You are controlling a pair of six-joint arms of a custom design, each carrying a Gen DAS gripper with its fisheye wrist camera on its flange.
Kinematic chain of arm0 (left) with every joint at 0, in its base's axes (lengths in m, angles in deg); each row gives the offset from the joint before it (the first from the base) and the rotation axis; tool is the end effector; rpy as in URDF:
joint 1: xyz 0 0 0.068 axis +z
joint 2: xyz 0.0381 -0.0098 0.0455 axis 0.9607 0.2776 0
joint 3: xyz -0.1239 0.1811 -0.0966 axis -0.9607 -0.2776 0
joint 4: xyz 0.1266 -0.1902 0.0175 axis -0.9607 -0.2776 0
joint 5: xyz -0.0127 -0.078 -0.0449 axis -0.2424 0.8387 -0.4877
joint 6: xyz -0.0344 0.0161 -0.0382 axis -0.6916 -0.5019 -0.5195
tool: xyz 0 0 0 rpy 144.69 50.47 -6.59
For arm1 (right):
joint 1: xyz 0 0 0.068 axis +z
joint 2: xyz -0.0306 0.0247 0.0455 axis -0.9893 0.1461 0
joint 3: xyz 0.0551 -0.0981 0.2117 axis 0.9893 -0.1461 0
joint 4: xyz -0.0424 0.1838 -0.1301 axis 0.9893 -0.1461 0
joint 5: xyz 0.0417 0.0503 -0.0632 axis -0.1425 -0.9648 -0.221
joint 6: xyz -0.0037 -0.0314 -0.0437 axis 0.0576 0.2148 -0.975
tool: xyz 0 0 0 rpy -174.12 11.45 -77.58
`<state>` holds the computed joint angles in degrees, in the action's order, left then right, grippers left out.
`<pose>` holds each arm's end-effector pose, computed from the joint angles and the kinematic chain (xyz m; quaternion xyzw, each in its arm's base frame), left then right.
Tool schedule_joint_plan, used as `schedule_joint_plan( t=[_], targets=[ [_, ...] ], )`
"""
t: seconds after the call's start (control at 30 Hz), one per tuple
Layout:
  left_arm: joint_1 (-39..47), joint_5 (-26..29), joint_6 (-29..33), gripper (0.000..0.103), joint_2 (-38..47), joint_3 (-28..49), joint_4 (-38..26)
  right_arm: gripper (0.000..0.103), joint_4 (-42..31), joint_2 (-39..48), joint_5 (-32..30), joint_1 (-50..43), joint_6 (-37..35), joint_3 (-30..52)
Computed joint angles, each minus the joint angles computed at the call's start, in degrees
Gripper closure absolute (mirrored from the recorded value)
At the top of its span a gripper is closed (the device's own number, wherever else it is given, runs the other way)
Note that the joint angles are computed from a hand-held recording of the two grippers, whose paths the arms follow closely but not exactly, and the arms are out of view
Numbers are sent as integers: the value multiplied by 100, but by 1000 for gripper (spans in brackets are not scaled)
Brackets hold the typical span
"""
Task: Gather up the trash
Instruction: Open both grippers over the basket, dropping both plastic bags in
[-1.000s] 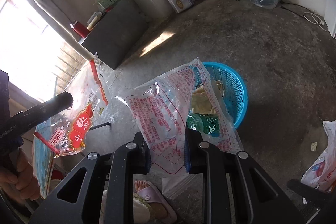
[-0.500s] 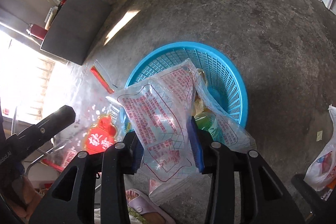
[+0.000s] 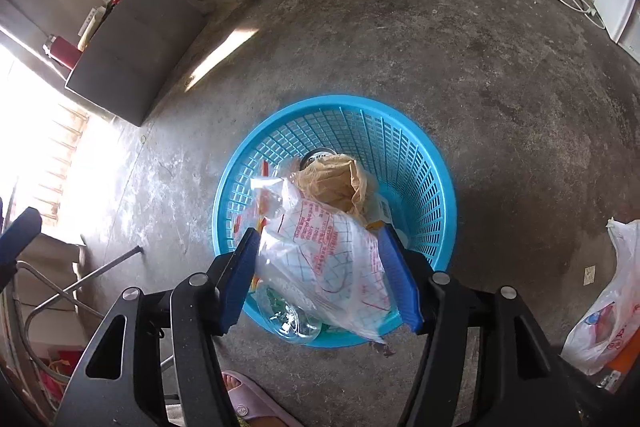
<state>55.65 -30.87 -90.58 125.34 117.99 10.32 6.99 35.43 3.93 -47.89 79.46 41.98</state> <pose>0.3157 -0.1183 0.2384 0.1227 0.9358 -0.2487 0.2177 0.2582 0.1681 0.1303 0.2239 0.9466 0.1329 0.1900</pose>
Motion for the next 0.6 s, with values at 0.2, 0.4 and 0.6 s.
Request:
schedule_joint_plan(
  t=[0.2, 0.4, 0.6],
  targets=[
    [80, 156, 125, 36, -1347, -413, -456, 41, -322, -367, 158, -29, 122, -98],
    [266, 441, 269, 27, -2604, -433, -1450, 41, -1061, -1449, 677, 342, 250, -307],
    [494, 601, 826, 21, -3714, -166, -2964, 34, -2898, -2546, 2007, 2007, 886, 418]
  ],
)
